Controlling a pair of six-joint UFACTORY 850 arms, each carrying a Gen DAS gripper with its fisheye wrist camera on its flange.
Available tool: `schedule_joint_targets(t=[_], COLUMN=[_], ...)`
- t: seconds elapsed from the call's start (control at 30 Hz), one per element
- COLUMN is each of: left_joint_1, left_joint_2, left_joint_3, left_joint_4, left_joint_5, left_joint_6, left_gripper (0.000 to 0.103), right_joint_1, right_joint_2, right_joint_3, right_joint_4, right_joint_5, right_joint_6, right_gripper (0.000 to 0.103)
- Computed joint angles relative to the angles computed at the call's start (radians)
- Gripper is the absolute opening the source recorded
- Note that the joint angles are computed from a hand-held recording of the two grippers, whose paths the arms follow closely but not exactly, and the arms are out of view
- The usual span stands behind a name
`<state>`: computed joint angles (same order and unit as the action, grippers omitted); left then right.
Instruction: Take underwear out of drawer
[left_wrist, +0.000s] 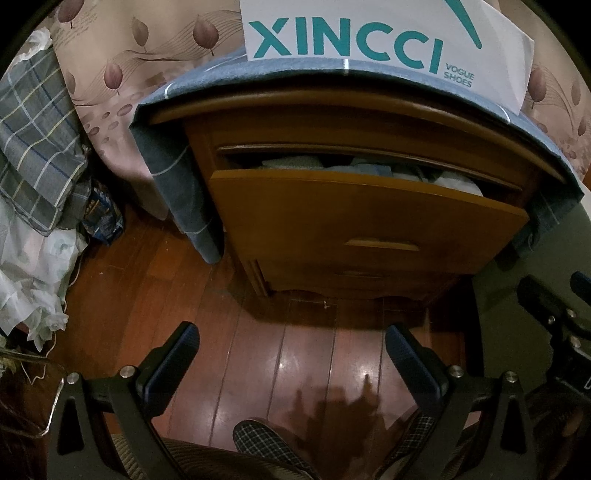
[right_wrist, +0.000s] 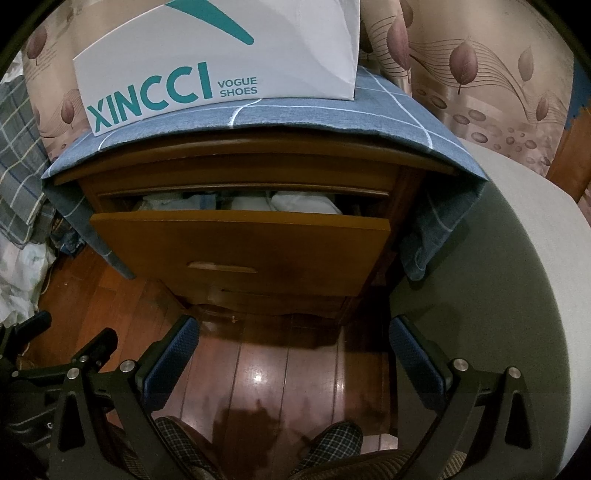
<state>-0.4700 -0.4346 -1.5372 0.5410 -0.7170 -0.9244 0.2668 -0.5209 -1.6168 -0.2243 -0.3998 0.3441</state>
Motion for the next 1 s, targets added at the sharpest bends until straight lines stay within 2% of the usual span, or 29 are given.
schedule_joint_targets(t=[0.5, 0.7, 0.87, 1.0], left_joint_1=[0.008, 0.018, 0.069, 0.141], left_joint_2=[-0.004, -0.003, -0.010, -0.005], left_joint_3=[-0.003, -0.006, -0.022, -0.011], left_joint_4=[-0.020, -0.059, -0.241, -0.560], left_joint_5=[0.005, 0.015, 0.052, 0.152], left_joint_6=[0.009, 0.023, 0.101, 0.194], left_gripper=[0.103, 0.103, 0.103, 0.103], right_joint_1=[-0.007, -0.020, -0.045, -0.075], right_joint_2=[0.003, -0.012, -0.020, -0.032], right_joint_3=[-0.002, -0.041, -0.077, -0.100], right_joint_4=[0.028, 0.071, 0.098, 0.179], right_joint_5=[-0.001, -0.039, -0.078, -0.114], right_joint_6=[-0.007, -0.053, -0.109, -0.221], right_gripper=[0.102, 0.102, 0.102, 0.102])
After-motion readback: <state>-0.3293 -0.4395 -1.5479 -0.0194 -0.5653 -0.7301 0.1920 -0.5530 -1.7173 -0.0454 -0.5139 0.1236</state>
